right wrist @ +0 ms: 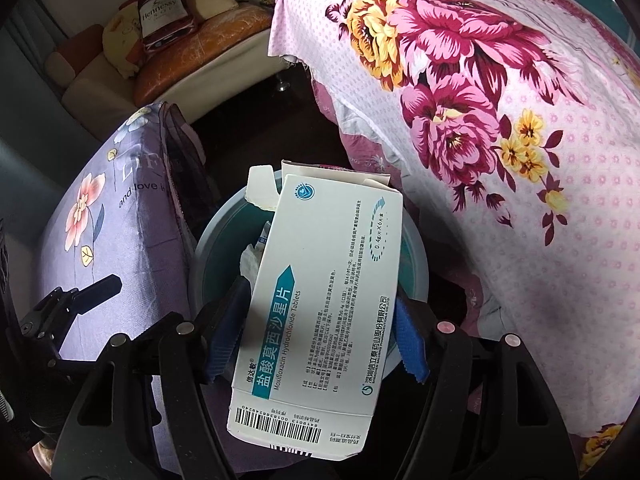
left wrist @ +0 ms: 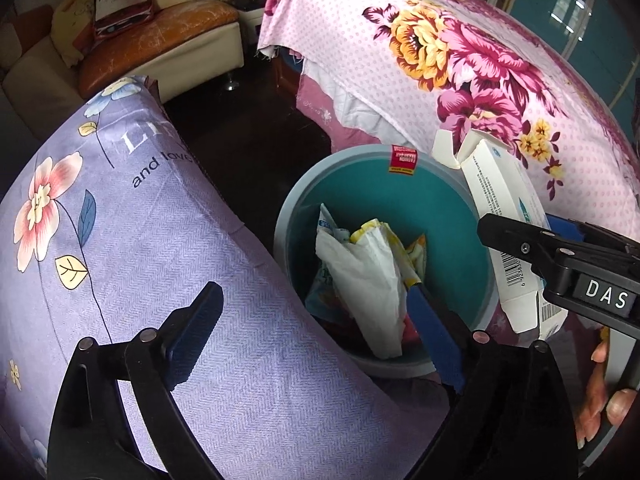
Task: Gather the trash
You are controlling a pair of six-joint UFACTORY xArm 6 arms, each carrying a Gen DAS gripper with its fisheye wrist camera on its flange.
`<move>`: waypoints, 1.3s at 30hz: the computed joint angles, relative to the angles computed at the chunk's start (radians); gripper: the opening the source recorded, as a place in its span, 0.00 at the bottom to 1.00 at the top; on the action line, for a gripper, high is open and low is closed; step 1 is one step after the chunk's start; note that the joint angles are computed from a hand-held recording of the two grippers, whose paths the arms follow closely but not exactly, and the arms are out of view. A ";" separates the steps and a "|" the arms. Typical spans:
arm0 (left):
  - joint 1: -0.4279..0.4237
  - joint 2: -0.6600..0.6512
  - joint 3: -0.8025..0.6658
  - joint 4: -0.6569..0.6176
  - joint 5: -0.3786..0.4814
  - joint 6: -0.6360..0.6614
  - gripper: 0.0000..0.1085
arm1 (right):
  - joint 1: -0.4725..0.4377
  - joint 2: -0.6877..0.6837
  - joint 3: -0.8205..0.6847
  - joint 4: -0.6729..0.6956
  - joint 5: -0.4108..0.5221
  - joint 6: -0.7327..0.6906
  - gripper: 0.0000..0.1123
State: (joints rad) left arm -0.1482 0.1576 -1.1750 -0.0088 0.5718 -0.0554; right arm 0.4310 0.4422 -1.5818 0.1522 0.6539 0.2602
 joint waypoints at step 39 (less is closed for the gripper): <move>0.098 -0.086 0.097 -0.056 0.002 0.002 0.87 | 0.062 0.074 -0.128 -0.042 0.113 0.039 0.69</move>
